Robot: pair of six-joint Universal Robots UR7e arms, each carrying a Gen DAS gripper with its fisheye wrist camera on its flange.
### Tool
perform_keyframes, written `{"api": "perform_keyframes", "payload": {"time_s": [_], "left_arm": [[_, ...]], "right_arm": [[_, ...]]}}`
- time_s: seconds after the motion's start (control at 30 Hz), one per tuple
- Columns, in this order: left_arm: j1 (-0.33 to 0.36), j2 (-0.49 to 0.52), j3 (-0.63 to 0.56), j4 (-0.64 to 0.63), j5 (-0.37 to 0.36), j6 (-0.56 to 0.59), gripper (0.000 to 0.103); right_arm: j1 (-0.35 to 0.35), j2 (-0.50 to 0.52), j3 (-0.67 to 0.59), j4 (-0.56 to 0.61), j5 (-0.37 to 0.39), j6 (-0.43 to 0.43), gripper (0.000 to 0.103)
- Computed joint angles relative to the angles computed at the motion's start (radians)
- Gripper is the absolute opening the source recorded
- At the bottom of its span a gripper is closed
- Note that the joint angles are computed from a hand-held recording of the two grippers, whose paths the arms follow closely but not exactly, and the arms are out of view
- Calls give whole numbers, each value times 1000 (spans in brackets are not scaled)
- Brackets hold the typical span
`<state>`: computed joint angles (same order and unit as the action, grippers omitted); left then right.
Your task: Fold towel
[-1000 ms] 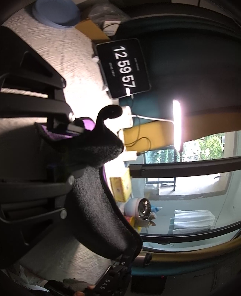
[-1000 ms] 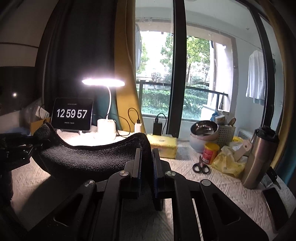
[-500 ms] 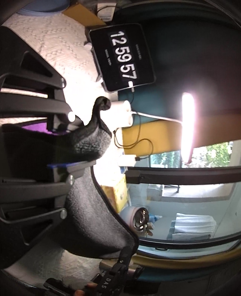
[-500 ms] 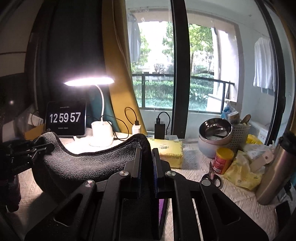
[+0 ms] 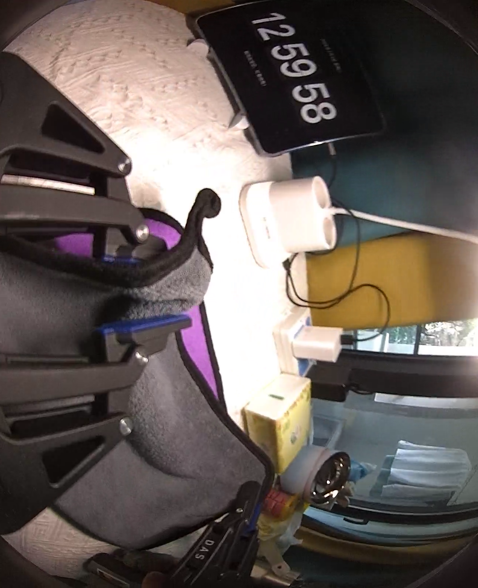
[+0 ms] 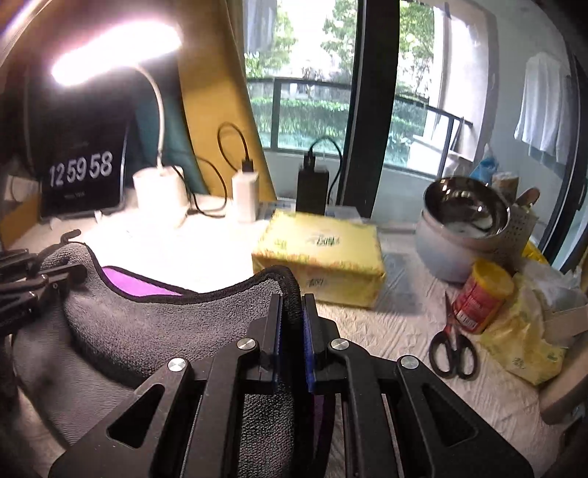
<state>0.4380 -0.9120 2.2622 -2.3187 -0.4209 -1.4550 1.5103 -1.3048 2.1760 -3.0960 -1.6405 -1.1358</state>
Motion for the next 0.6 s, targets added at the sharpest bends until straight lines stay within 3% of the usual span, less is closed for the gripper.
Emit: {"api": "perform_keyframes", "payload": {"time_s": [0.27,0.43,0.6], "left_arm": [[86,-23,36,-228,-117,102,25],[91,-11,4,-165,-121,109,28],[98,-12,-3,-159,-125,114,31]], "right_arm": [[33,86,-70,37,-171,77,11],[49,120,-90,56,-253,80,11],[54,131,-88,37,-268,70,14]]}}
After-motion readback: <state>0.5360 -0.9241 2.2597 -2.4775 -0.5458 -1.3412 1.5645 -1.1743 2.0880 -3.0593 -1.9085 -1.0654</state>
